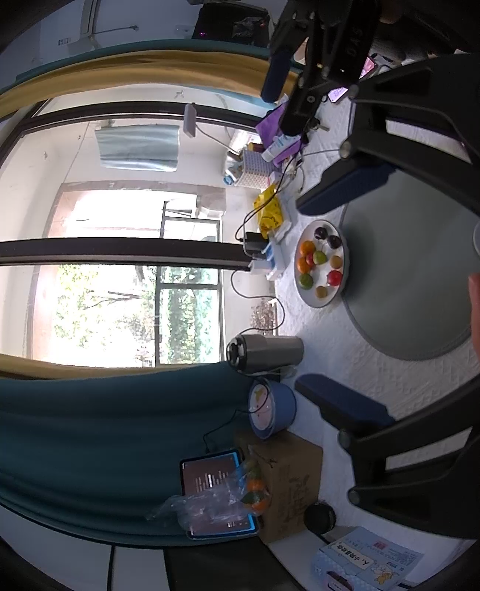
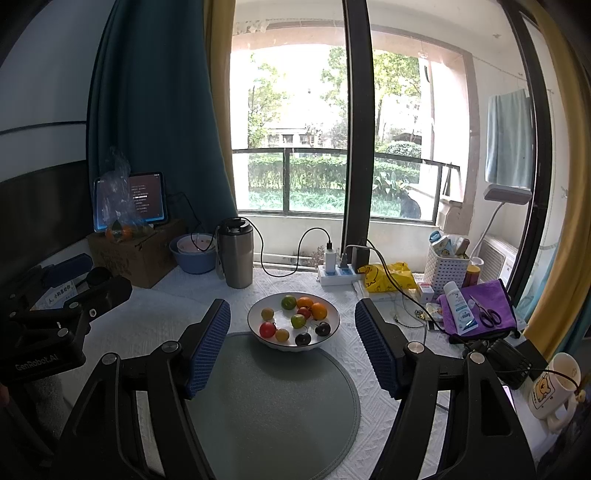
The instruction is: Organize fruits
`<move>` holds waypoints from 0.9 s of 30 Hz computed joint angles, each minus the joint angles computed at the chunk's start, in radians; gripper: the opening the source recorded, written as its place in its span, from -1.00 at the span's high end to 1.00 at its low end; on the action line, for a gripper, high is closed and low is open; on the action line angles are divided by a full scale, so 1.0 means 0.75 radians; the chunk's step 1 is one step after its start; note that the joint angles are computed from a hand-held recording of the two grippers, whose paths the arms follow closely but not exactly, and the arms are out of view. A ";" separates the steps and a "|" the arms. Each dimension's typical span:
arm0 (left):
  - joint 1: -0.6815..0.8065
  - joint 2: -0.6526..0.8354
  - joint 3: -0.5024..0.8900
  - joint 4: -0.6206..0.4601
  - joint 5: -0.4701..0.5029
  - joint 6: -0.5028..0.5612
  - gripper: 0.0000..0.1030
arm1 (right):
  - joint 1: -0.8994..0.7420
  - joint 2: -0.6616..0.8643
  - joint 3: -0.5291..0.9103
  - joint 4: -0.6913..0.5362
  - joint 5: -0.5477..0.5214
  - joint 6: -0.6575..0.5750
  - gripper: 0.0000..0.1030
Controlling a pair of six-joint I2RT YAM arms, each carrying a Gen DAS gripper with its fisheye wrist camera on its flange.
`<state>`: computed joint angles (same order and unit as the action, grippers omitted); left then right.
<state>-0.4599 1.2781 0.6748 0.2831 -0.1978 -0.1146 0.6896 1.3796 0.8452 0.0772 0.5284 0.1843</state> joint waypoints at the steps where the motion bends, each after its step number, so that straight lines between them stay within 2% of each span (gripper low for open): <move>1: 0.000 0.000 0.000 -0.001 0.001 0.000 -0.72 | 0.000 0.000 0.000 0.000 0.000 0.000 -0.42; 27: -0.015 0.007 0.014 -0.006 -0.005 -0.005 -0.72 | -0.011 -0.013 -0.013 -0.005 -0.010 0.000 -0.42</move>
<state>-0.4710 1.2831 0.6852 0.2783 -0.2012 -0.1182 0.6810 1.3701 0.8358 0.0738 0.5210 0.1842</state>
